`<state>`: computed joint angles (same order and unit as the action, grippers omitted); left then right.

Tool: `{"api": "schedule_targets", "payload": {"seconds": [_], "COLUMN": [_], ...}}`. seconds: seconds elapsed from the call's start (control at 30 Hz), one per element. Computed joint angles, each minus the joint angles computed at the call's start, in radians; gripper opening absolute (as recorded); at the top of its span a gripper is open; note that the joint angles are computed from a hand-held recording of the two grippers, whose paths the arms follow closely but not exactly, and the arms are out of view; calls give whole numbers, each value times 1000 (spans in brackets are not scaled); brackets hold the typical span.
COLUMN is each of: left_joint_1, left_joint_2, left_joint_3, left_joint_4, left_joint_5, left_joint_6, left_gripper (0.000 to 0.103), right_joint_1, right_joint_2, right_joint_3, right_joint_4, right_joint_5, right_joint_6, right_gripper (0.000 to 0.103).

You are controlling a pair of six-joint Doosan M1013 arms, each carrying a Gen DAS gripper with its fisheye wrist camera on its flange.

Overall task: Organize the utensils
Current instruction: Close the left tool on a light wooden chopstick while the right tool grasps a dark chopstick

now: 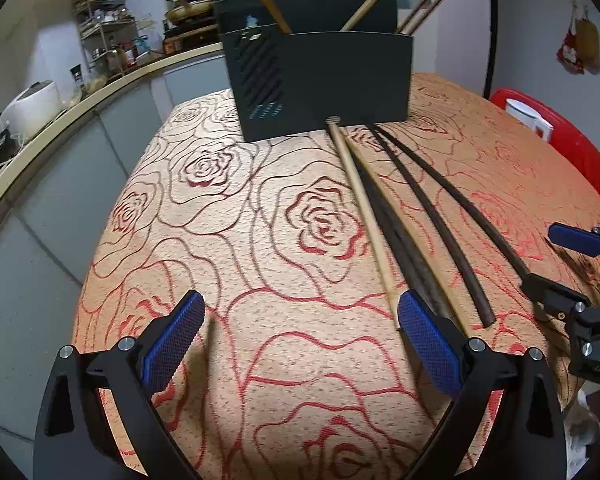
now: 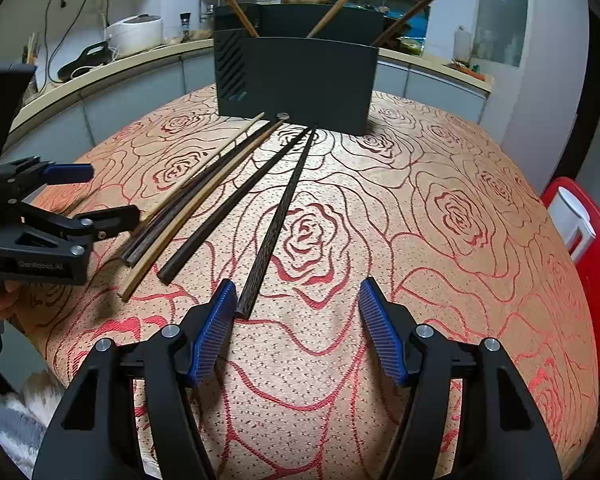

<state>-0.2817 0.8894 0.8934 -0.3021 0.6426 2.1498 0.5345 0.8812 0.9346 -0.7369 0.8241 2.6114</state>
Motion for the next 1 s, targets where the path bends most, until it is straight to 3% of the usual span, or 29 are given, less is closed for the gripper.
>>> {"api": "schedule_targets", "payload": {"seconds": [0.23, 0.37, 0.63, 0.87, 1.0], "left_joint_1": [10, -2, -6, 0, -1], "left_joint_2": [-8, -7, 3, -3, -11], "left_joint_3": [13, 14, -7, 11, 31], "left_joint_4": [-100, -71, -34, -141, -185], "left_joint_5": [15, 10, 36, 45, 36], "left_joint_6": [66, 70, 29, 108, 172], "left_gripper": [94, 92, 68, 47, 22], "right_joint_1": [1, 2, -1, -1, -1], "right_joint_2": [-9, -4, -8, -13, -15], "right_joint_3": [20, 12, 21, 34, 39], "right_joint_4": [-13, -1, -16, -4, -13], "right_joint_5": [-37, -42, -32, -78, -90], "right_joint_6": [22, -2, 45, 42, 55], "right_gripper": [52, 48, 41, 29, 20]}}
